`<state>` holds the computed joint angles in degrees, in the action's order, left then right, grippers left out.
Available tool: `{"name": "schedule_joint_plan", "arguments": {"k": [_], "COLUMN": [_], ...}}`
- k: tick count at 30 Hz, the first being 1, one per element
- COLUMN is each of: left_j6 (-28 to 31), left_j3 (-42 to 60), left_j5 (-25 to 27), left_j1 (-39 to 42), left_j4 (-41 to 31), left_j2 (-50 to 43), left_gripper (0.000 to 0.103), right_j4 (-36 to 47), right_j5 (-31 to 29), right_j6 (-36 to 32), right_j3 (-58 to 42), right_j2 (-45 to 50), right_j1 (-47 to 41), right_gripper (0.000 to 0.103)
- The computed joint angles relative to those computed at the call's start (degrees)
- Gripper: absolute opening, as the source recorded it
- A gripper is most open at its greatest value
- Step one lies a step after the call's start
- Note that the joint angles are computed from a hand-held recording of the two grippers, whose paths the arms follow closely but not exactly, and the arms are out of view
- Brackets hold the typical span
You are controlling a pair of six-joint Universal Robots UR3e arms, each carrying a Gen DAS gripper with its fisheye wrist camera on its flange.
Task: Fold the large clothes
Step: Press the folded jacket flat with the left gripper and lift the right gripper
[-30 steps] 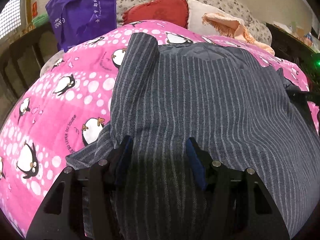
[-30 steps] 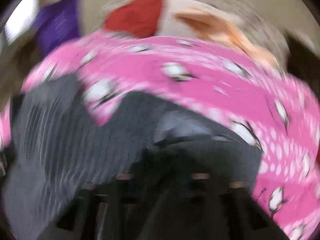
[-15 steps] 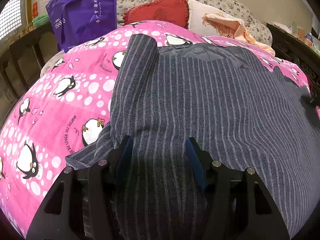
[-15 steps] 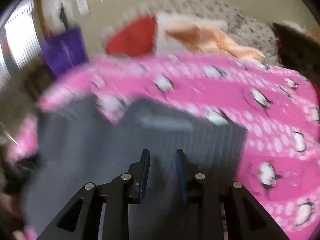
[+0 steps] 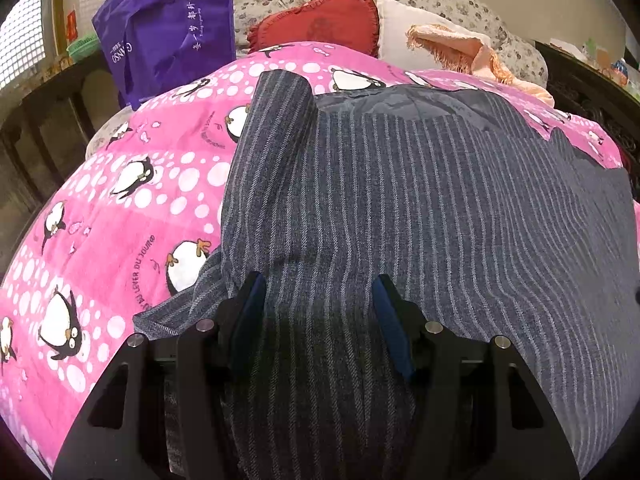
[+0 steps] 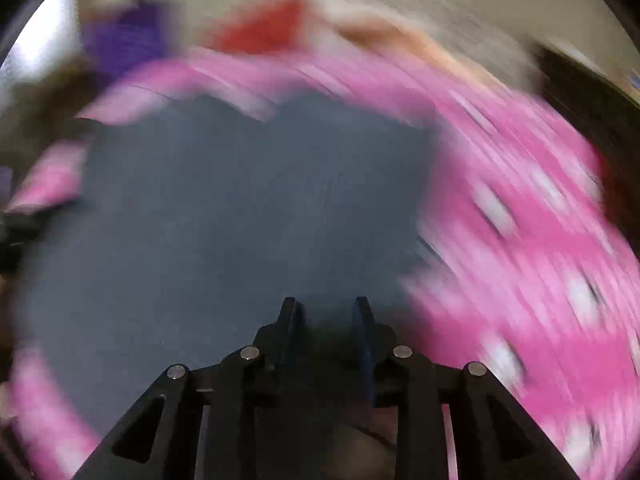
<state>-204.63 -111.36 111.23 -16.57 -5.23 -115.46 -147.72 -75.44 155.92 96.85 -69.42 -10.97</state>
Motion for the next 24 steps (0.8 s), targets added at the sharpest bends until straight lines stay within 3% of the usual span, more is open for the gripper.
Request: {"name": "schedule_joint_plan", "arguments": {"k": [2,3,4,7,9,11,13,15,17,18,20,23,24], "left_j6": [0.19,0.22,0.24,0.77,-0.04,-1.13,-0.74,0.55,0.89,0.53,-3.00,-5.61,-5.77], "left_j3": [0.27,0.21,0.13,0.61,-2.47,-9.69,-12.62,-14.01,-16.56,-19.45,-20.98,-21.70,-21.35], "left_j5": [0.28,0.17,0.05,-0.33,-1.99,-4.08,-1.94,0.00,-1.87,-2.56,-3.69,-0.09,1.82], "left_j1": [-0.29,-0.22,-0.18,-0.44,-0.63,-2.30,-6.08,-9.07,-8.18,-7.53,-6.18,-8.80,-9.70], "left_j4": [-0.26,-0.20,-0.20,-3.13,-4.14,2.27,3.48,2.85,3.21,8.14,5.78,5.77,5.40], "left_j2": [-0.17,-0.14,-0.07,1.29,6.57,13.61,16.78,15.61,12.39,12.16,16.30,19.33,18.19], "left_gripper": [0.058,0.058,0.058,0.058,0.058,0.058,0.058,0.059,0.061,0.061,0.061,0.061,0.063], "right_j4": [0.56,-0.69,-3.72,-5.00,-4.79,-5.68,-3.93,-9.99,-15.51,-14.79,-11.77,-15.82,-18.36], "right_j5": [8.92,9.39,8.81,19.07,21.81,20.76,18.45,10.94,10.15,9.30,3.41,10.17,10.14], "right_j6": [5.93,5.70,4.18,0.05,-2.54,-4.08,-5.10,-3.26,-3.95,-3.07,0.41,-0.65,0.01], "right_j3": [5.62,8.33,12.09,20.58,23.81,26.34,28.01,30.24,31.96,31.32,29.25,33.64,35.10], "right_j2": [-4.88,-8.12,-12.42,-23.56,-26.86,-26.79,-25.83,-21.10,-17.54,-17.83,-21.16,-27.65,-27.21], "right_j1": [-6.09,-6.45,-5.92,-8.18,-7.47,-4.86,-3.84,-1.21,-0.89,-0.22,3.78,3.02,3.50], "right_gripper": [0.038,0.038,0.038,0.038,0.038,0.038,0.038,0.038,0.038,0.038,0.038,0.039,0.047]}}
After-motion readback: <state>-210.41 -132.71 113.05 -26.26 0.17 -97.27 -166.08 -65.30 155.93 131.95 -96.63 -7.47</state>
